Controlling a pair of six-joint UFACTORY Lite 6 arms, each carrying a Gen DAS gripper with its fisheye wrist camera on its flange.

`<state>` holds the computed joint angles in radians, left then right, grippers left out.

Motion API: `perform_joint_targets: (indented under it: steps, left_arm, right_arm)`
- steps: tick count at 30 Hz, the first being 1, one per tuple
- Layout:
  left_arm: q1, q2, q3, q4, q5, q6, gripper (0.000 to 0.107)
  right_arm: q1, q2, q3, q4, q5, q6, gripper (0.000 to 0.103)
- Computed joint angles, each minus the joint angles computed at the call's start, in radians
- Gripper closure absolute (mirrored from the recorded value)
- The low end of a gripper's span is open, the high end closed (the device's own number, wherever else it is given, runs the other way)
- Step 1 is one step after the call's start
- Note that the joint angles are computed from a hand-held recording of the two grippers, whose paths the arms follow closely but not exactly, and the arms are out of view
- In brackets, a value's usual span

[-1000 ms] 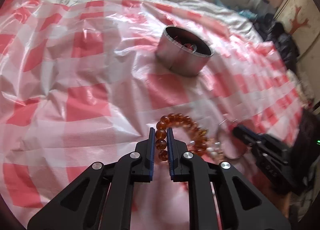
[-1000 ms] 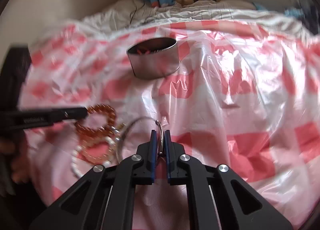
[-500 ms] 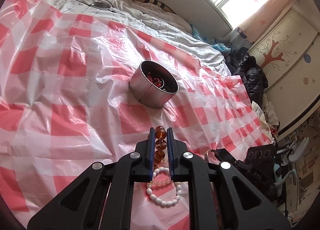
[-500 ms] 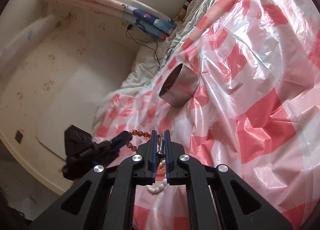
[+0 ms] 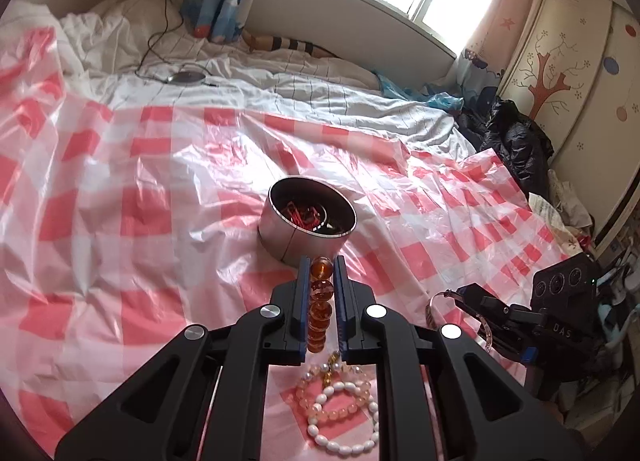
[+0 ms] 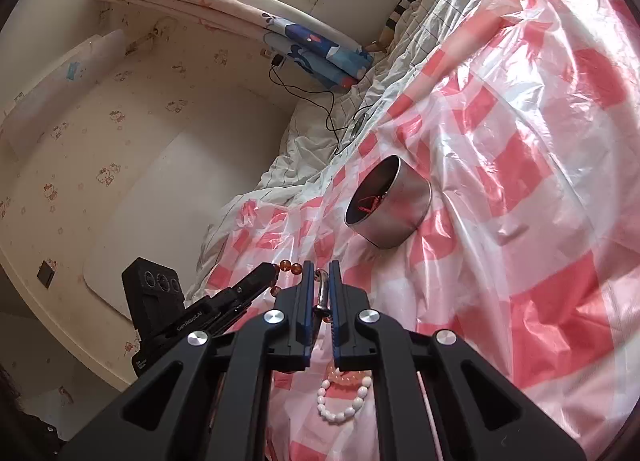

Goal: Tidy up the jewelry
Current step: 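Lift the amber bead bracelet with the left gripper toward the steel tin, then drop the amber bracelet into the tin with the left gripper while right holds bangle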

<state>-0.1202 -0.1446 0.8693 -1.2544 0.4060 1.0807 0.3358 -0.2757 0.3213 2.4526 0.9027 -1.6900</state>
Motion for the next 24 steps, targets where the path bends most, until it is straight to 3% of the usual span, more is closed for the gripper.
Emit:
perform_joint_targets:
  steps: [5, 10, 14, 15, 17, 24]
  left_arm:
    - [-0.051, 0.019, 0.034, 0.001, -0.084, 0.015, 0.097]
    - [-0.072, 0.068, 0.084, -0.039, -0.108, 0.054, 0.097]
    - [-0.057, 0.111, 0.117, -0.015, -0.081, 0.016, 0.097]
    - [-0.045, 0.119, 0.122, -0.032, -0.067, 0.024, 0.097]
    - [-0.025, 0.125, 0.126, -0.060, -0.047, 0.038, 0.097]
    - [0.041, 0.222, 0.184, 0.087, 0.028, -0.149, 0.097]
  right_arm:
    - [-0.014, 0.072, 0.050, -0.010, 0.031, -0.008, 0.095]
    - [-0.028, 0.141, 0.110, -0.022, 0.037, -0.015, 0.095]
    - [-0.015, 0.139, 0.146, -0.076, -0.088, -0.009, 0.094]
    - [-0.006, 0.141, 0.155, -0.101, -0.133, -0.003, 0.090]
    - [0.019, 0.155, 0.175, -0.141, -0.202, 0.012, 0.037]
    - [0.221, 0.168, 0.287, -0.150, -0.484, -0.073, 0.035]
